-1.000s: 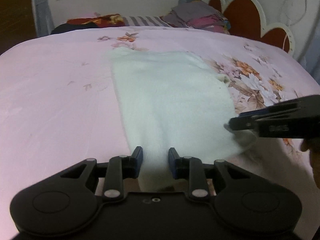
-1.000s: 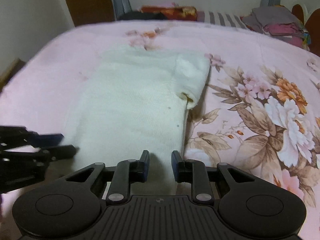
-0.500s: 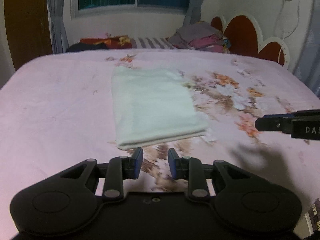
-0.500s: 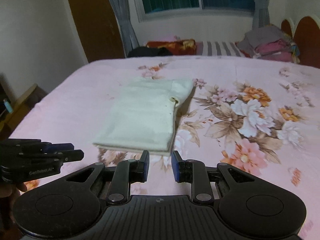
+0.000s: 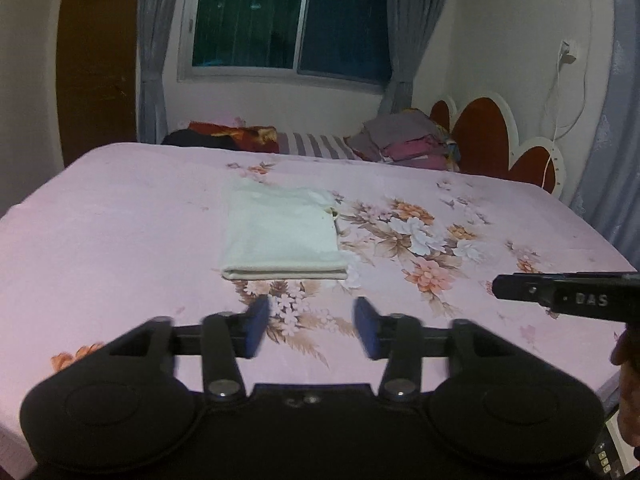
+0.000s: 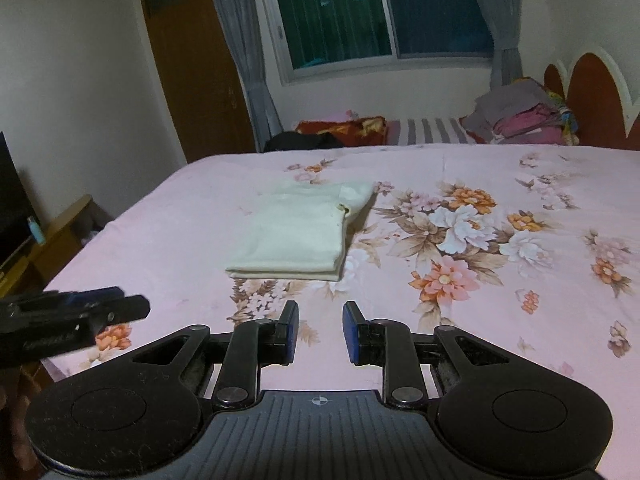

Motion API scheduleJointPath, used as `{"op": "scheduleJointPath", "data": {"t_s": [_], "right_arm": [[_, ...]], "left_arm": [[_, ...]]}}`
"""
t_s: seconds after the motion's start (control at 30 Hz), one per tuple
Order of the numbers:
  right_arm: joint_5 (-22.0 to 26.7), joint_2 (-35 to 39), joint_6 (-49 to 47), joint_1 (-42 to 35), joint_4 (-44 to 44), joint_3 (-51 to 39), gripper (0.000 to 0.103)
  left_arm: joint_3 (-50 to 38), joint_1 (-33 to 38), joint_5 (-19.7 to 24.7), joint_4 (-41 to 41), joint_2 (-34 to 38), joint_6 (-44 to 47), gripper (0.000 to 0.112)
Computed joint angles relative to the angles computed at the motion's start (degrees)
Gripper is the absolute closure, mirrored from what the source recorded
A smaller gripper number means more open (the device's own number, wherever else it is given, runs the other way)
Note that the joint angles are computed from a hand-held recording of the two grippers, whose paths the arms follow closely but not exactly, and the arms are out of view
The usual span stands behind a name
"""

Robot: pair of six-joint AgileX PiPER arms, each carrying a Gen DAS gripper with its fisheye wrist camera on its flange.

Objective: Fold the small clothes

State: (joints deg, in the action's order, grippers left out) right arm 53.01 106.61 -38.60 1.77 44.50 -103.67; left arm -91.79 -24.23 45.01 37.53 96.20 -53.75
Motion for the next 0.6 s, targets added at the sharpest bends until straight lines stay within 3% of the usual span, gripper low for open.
{"op": "scheduleJointPath", "data": {"t_s": [0.07,0.1,0.13,0.17,0.23,0.4,0.6], "right_arm": [[-3.3,-3.5,-1.3,0.4,-0.5,5.0,0.077],[-5.7,-5.0,-1.4,0.7,-1.1,7.4,0.072],[-9.5,-7.1,0.3,1.8,-3.7,10.4,0.024],[-15.0,-9.2,0.4,2.9,-4.2,14.3,0.001],[-20.7,-12.0,-2.2,3.5,-2.3,18.9,0.000],[-16.5,-11.5,2.8,2.9,-5.0,15.8,0.000],[-17.6,-13.8,4.3,3.8,-8.0,16.6,0.000]], "left_arm": [[1.2,-2.9,2.4,5.6,-1.1,-4.8,0.009],[1.9,-4.5,3.7,9.6,-1.4,-7.7,0.011],[2.1,-6.0,5.5,13.2,-1.3,-9.9,0.010],[1.8,-6.6,6.6,14.5,-1.2,-9.9,0.010],[1.0,-7.1,8.3,14.3,-1.1,-9.3,0.010],[1.1,-7.6,10.5,14.8,-2.0,-11.2,0.010],[3.1,-7.9,10.5,15.7,-3.9,-12.7,0.010]]}}
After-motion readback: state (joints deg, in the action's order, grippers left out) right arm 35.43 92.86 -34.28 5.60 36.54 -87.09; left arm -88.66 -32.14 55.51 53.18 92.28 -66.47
